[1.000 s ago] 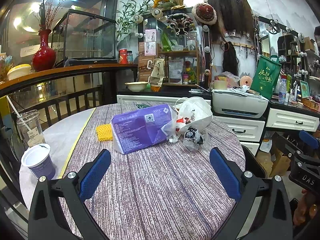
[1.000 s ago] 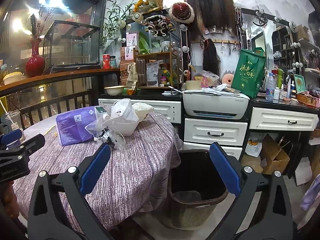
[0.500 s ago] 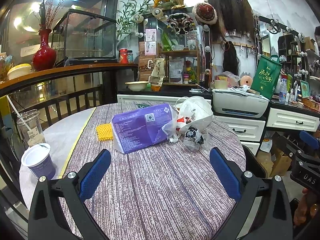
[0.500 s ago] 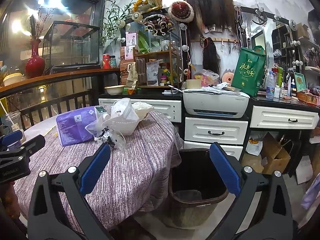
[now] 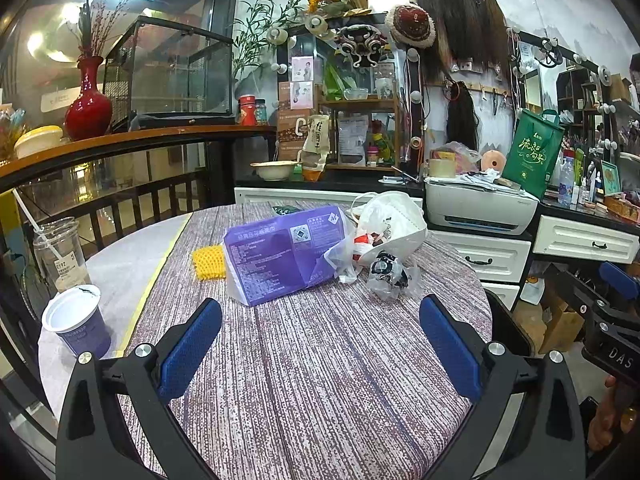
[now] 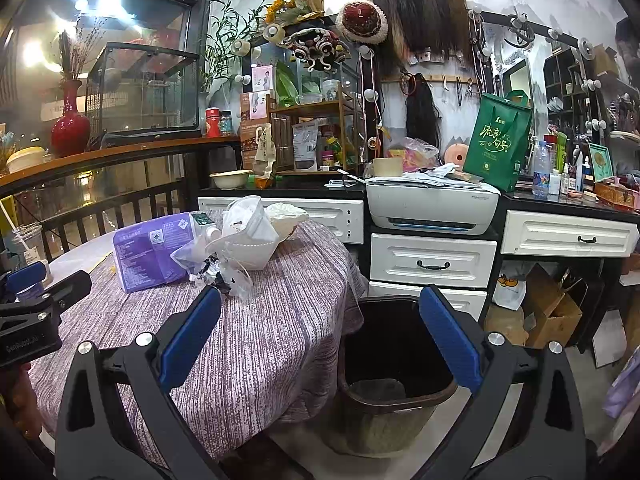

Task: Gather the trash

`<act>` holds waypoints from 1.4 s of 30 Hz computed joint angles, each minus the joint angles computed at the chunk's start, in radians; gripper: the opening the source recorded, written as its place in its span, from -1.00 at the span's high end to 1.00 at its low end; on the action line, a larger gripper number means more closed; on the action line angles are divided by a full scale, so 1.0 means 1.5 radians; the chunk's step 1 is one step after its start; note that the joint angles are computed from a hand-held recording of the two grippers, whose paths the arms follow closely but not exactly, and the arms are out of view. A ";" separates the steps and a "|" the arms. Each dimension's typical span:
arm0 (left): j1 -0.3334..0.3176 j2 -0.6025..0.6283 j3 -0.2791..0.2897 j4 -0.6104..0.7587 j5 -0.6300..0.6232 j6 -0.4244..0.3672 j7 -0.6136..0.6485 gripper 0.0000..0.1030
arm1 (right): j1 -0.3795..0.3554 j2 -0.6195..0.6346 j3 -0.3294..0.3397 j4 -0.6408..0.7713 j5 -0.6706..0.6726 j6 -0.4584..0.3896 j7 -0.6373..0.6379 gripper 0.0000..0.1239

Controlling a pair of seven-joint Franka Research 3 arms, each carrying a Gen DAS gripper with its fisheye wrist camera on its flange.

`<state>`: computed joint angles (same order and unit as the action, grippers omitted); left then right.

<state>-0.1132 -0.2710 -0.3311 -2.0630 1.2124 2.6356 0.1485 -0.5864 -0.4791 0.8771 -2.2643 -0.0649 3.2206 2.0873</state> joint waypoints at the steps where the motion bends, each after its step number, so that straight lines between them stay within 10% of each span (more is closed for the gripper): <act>1: 0.000 -0.001 0.001 -0.001 -0.001 0.000 0.002 -0.90 | 0.000 0.001 -0.001 0.001 -0.001 -0.001 0.000 -0.58; 42: 0.004 0.009 0.026 -0.015 -0.092 0.030 0.058 -0.90 | -0.030 0.025 0.015 0.022 -0.059 -0.031 0.063 -0.58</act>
